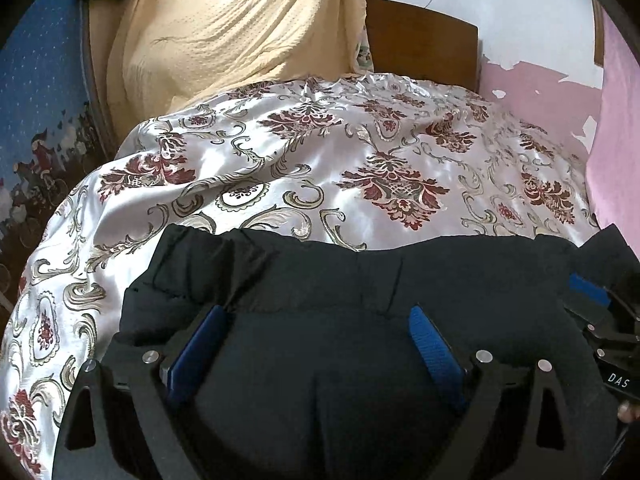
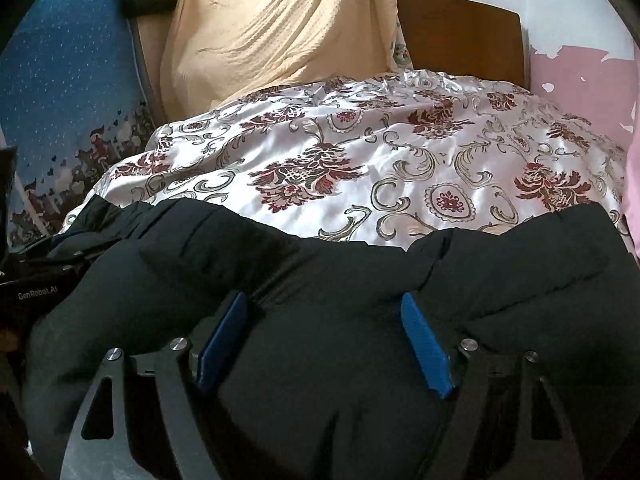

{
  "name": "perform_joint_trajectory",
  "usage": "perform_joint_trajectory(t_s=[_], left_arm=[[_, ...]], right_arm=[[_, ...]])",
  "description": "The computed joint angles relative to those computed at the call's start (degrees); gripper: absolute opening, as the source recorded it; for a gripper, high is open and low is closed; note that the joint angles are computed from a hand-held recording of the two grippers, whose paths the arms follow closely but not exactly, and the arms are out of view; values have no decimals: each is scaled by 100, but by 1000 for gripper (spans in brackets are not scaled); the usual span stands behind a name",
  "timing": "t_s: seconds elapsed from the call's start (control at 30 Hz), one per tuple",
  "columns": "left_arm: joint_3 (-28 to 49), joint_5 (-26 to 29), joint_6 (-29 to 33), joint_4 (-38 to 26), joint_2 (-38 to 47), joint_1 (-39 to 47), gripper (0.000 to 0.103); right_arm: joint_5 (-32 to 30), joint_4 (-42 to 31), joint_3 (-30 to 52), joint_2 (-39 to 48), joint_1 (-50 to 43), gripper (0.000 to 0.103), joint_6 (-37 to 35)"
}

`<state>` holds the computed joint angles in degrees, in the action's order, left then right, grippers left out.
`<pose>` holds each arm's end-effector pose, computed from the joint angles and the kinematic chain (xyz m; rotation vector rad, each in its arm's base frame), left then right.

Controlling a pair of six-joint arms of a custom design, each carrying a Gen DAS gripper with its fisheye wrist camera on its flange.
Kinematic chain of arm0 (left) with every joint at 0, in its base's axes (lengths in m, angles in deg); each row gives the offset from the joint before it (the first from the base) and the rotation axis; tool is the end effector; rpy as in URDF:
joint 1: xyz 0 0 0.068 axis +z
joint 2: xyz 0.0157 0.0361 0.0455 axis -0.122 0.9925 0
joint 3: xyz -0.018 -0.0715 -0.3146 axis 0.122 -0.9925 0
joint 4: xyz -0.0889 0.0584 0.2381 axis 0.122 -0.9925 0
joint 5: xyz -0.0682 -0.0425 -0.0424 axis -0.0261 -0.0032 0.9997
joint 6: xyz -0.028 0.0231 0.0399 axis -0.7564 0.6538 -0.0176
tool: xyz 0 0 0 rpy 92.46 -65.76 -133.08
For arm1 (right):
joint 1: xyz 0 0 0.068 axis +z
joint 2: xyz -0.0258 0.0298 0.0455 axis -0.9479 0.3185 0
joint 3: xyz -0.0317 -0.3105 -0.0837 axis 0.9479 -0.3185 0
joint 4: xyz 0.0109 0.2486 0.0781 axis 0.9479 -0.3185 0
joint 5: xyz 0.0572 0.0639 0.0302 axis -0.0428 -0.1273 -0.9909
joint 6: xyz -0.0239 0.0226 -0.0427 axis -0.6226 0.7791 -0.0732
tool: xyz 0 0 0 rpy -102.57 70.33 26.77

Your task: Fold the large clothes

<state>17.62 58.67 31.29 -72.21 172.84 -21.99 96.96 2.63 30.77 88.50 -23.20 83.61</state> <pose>0.2459 -0.0727 0.1685 0.5651 2.3036 -0.2813 0.1292 0.1104 0.1650 0.3976 2.2871 -0.0589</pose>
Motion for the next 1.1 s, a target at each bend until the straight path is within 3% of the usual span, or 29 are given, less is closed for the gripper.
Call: perform_joint_trajectory(t_s=[0.57, 0.67, 0.73, 0.8, 0.9, 1.0, 1.1], left_arm=[[-212, 541, -170, 586, 201, 259, 102], [-256, 630, -123, 616, 194, 313, 103], [-305, 762, -88, 678, 211, 394, 103], [-341, 895, -81, 740, 239, 473, 103], [-364, 963, -91, 775, 272, 511, 103], [-355, 966, -115, 769, 277, 501, 103], [-335, 1066, -146, 766, 333, 549, 103]], right_arm=[[165, 751, -404, 14, 60, 76, 10], [168, 463, -363, -215, 162, 79, 133], [137, 49, -274, -472, 247, 89, 242], [330, -726, -33, -570, 506, 99, 584], [527, -1598, 167, -743, 825, 101, 1062], [480, -1478, 47, -806, 731, 102, 1035], [491, -919, -111, -528, 533, 102, 744]])
